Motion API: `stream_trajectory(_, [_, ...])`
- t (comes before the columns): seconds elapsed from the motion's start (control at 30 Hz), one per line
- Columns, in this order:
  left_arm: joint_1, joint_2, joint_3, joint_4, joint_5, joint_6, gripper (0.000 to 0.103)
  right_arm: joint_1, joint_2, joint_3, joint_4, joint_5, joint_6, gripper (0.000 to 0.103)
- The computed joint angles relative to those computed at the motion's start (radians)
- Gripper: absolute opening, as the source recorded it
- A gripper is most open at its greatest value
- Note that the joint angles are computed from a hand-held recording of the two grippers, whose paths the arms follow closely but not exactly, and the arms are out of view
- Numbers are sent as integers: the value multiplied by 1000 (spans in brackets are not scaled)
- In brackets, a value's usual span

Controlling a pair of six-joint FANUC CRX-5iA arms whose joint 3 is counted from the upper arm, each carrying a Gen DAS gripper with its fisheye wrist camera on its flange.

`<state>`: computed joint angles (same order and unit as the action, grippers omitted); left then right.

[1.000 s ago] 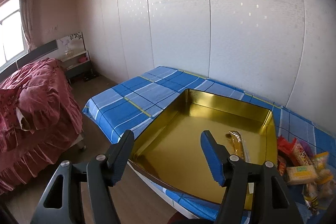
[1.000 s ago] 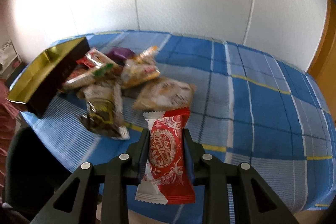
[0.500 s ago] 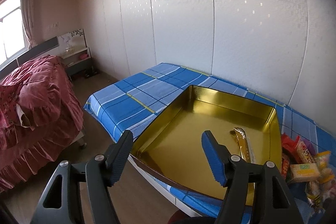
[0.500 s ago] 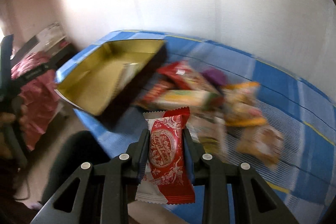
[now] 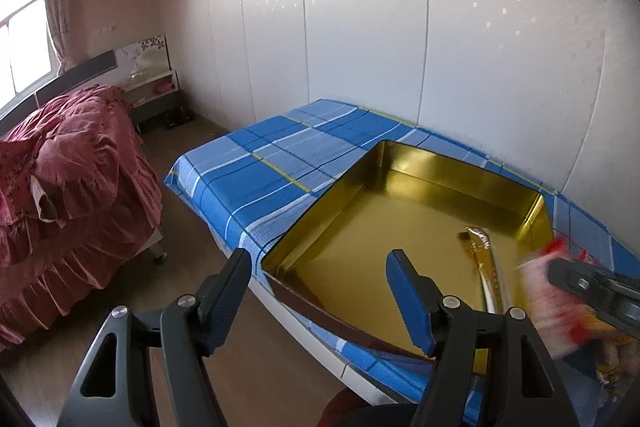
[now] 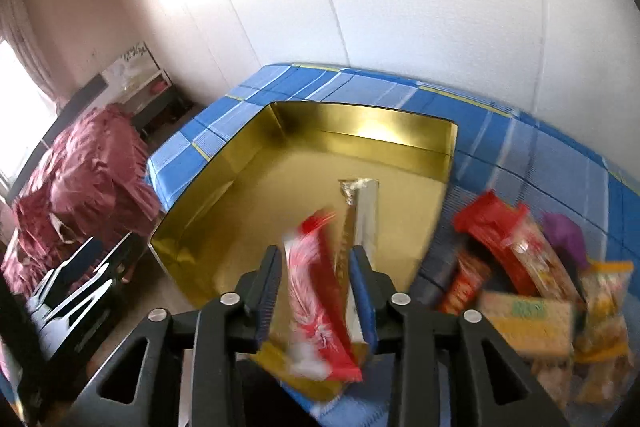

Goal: Organize snacks
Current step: 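Carry the red-wrapped pastry into the gold tray and open right gripper, then grasp the WEIDAN cracker pack with left gripper while right gripper grasps brown NANFANG bag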

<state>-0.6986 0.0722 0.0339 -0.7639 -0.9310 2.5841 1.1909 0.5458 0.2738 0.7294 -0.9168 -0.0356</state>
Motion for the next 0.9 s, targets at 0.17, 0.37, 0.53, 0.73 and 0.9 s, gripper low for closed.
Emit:
stream_trajectory(0.17, [19, 2, -15, 20, 7, -17, 70, 22, 80, 111, 4, -156, 67, 38])
stream_trajectory(0.37, [21, 8, -22, 57, 38, -53, 70, 66, 66, 64, 69, -290, 3, 38])
stream_trajectory(0.53, [0, 14, -13, 70, 53, -91, 70, 85, 36, 11, 87, -347, -51, 39])
stream_trajectory(0.73, [-24, 18, -2, 92, 68, -147, 70, 106, -9, -66, 87, -377, -120, 39])
stream_trajectory(0.9, [-42, 22, 5, 114, 97, -210, 70, 131, -56, -151, 90, -402, -203, 39])
